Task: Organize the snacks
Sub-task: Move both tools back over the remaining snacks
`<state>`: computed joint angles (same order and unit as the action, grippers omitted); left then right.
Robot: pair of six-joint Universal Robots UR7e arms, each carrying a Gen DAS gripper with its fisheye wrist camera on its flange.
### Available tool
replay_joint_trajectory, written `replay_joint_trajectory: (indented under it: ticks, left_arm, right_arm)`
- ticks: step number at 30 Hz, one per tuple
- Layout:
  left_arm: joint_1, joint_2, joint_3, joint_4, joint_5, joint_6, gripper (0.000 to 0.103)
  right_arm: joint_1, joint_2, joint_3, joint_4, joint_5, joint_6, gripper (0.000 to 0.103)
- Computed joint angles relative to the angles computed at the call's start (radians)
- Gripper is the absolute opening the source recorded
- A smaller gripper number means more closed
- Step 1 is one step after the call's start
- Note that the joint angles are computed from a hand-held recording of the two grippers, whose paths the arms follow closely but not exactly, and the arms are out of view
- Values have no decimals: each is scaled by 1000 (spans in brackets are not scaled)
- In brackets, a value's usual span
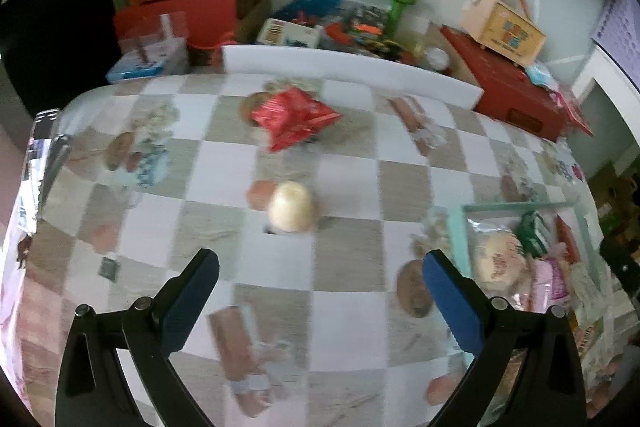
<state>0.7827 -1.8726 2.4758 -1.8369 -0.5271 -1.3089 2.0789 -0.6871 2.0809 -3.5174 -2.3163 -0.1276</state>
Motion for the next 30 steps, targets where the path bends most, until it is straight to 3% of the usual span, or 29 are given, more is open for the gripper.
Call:
replay_joint_trajectory:
  ticks: [10,30]
  left_arm:
    - [1,-135,-5,221,33,-129,101]
    - [103,-213,26,137,46,-19,101]
  right_arm:
    - [51,50,-35,23,24,-35,103]
    - [125,194,-131,128,109,-93,103]
